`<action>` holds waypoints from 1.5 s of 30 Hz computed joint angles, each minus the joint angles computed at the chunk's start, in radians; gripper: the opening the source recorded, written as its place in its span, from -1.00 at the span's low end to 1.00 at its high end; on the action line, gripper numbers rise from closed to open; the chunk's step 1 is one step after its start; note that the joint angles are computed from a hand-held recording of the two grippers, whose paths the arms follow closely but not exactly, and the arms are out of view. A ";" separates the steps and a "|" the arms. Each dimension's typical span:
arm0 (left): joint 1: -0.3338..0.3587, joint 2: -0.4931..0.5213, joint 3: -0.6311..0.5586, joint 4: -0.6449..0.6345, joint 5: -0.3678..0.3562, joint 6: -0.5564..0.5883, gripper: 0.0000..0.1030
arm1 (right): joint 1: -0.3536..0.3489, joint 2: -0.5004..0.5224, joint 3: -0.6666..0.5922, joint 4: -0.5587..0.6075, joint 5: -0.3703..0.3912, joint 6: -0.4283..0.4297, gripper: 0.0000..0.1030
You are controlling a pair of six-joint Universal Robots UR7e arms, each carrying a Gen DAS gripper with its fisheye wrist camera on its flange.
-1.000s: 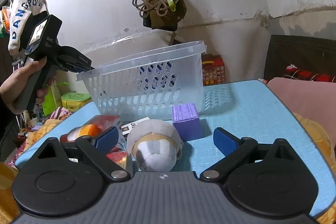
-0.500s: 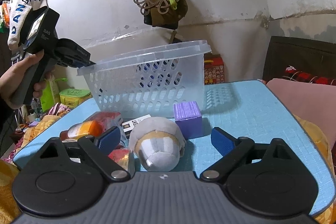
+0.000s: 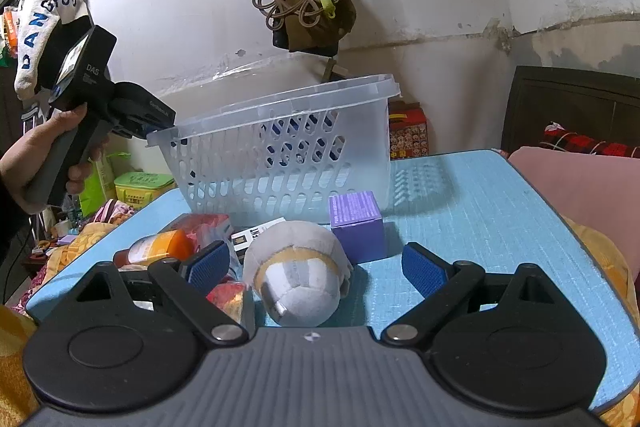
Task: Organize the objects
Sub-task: 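Close the right gripper around the white-and-beige plush ball, then lift the plush ball with the right gripper and release it into the basket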
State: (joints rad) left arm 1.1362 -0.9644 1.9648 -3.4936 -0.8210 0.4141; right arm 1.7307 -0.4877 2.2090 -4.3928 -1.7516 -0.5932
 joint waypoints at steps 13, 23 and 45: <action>-0.008 -0.015 0.019 -0.053 -0.029 0.026 -0.57 | -0.003 0.000 0.002 -0.003 0.001 -0.002 0.86; -0.023 0.012 0.012 -0.096 0.027 0.066 -0.71 | -0.008 -0.003 0.005 -0.002 0.007 -0.001 0.86; -0.016 0.008 0.022 -0.119 0.008 0.083 -0.71 | 0.041 0.002 -0.057 0.145 -0.072 -0.057 0.27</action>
